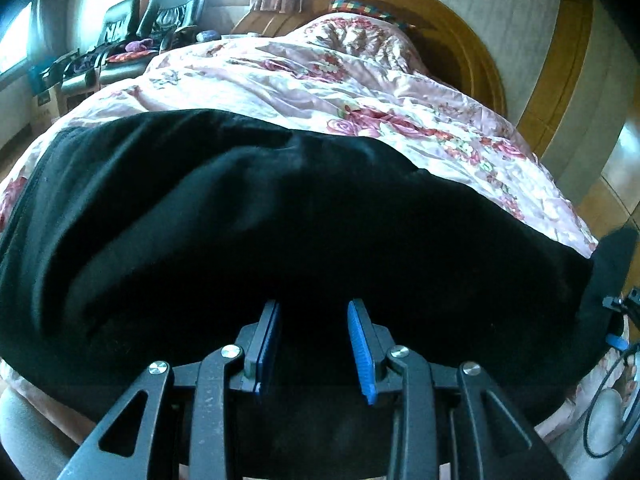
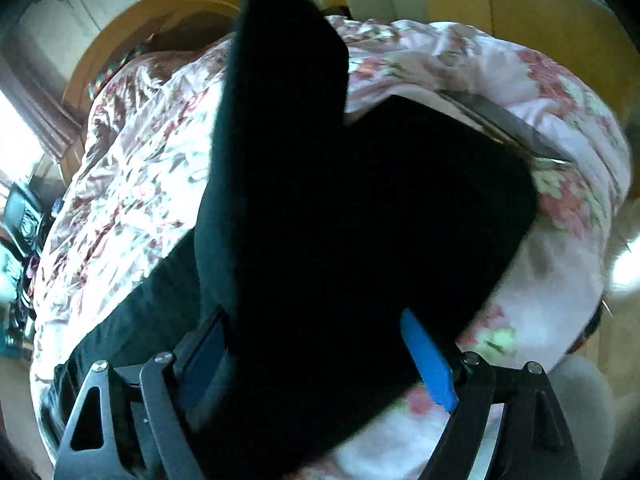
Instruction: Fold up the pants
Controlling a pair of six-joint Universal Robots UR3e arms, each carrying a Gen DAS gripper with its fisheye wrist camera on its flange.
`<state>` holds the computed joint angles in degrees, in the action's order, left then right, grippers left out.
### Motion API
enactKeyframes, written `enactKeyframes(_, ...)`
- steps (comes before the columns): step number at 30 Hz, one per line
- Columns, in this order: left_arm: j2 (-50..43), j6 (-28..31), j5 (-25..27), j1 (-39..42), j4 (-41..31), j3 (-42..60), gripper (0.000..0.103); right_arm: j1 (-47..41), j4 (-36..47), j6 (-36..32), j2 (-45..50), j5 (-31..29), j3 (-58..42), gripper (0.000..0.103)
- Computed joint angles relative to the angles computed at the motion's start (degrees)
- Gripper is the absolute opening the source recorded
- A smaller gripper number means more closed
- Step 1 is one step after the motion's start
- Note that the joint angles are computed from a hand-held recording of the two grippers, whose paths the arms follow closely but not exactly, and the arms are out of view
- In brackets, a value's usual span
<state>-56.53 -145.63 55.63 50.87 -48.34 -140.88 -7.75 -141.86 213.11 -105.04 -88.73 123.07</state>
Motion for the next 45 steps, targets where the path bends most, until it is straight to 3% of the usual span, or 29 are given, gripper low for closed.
enactKeyframes(2, 0.81, 1.16, -1.03, 0.77, -2.12, 0.24, 0.034, -1.43, 0.75, 1.08, -2.84, 0.21, 1.74, 0.080)
enactKeyframes(5, 2.37, 2.22, -2.46, 1.98, -4.30, 0.09, 0.034, -9.45, -1.32, 1.15, -12.83, 7.41, 9.35, 0.078)
enactKeyframes(9, 3.47, 4.27, -5.09, 3.47, -8.25, 0.51, 0.034, -27.48, -1.13, -5.14, -23.46, 29.96, 18.07, 0.078)
enactKeyframes(12, 4.53, 5.87, -6.33, 3.89, -10.51, 0.72, 0.035, -31.79, -5.75, -4.60, -20.47, 37.60, 20.99, 0.078)
enactKeyframes(14, 5.44, 6.62, -6.61, 3.74, -10.83, 0.39, 0.035, -31.14, -7.15, -2.80, -17.78, 36.52, 20.94, 0.074)
enactKeyframes(17, 5.05, 5.99, -5.48, 2.16, -8.63, -0.20, 0.035, -28.14, -11.72, -1.17, -13.40, 34.18, 20.04, 0.049)
enactKeyframes(18, 4.63, 5.68, -5.02, 1.62, -7.96, -0.26, 0.035, -27.47, -11.66, -2.85, -12.47, 33.73, 19.12, 0.025)
enactKeyframes(19, 4.39, 5.60, -4.80, 1.27, -7.80, -0.21, 0.035, -27.62, -10.32, -4.91, -12.35, 35.19, 17.92, 0.013)
enactKeyframes(23, 7.35, 7.80, -7.17, 3.51, -12.33, 0.08, 0.035, -32.85, 5.44, -13.21, -22.67, 39.87, 13.87, 0.013)
enactKeyframes(26, 9.30, 9.91, -9.90, 5.87, -17.27, 0.72, 0.035, -35.59, 16.05, -17.99, -27.43, 38.65, 9.96, 0.013)
enactKeyframes(30, 6.37, 7.76, -7.19, 2.96, -13.04, 0.66, 0.035, -30.86, 11.57, -16.88, -19.90, 30.05, 10.71, 0.013)
enactKeyframes(33, 5.74, 7.26, -5.85, 1.96, -11.54, 0.54, 0.035, -28.70, 5.34, -13.70, -20.33, 29.41, 15.41, 0.027)
enactKeyframes(34, 5.84, 7.18, -5.70, 1.98, -11.22, 0.39, 0.035, -28.78, 4.70, -13.09, -22.38, 31.35, 16.96, 0.047)
enactKeyframes(36, 5.03, 6.57, -5.18, 1.46, -9.97, 0.12, 0.035, -27.37, 1.30, -12.05, -25.06, 35.82, 20.09, 0.070)
enactKeyframes(38, 4.37, 6.42, -4.87, 1.02, -9.75, -0.06, 0.035, -19.81, -3.61, -10.39, -21.23, 34.13, 19.57, 0.070)
enactKeyframes(42, 5.13, 8.47, -5.14, 0.10, -11.14, -0.14, 0.035, -6.74, -14.22, -7.00, -6.83, 35.21, 18.08, 0.052)
enactKeyframes(44, 4.90, 8.92, -4.33, -1.07, -10.92, -0.10, 0.035, -1.87, -15.87, -8.01, 0.28, 34.89, 14.82, 0.032)
enactKeyframes(45, 4.90, 8.81, -3.92, -1.50, -10.68, -0.12, 0.035, -0.64, -15.73, -9.12, 2.54, 35.17, 13.31, 0.012)
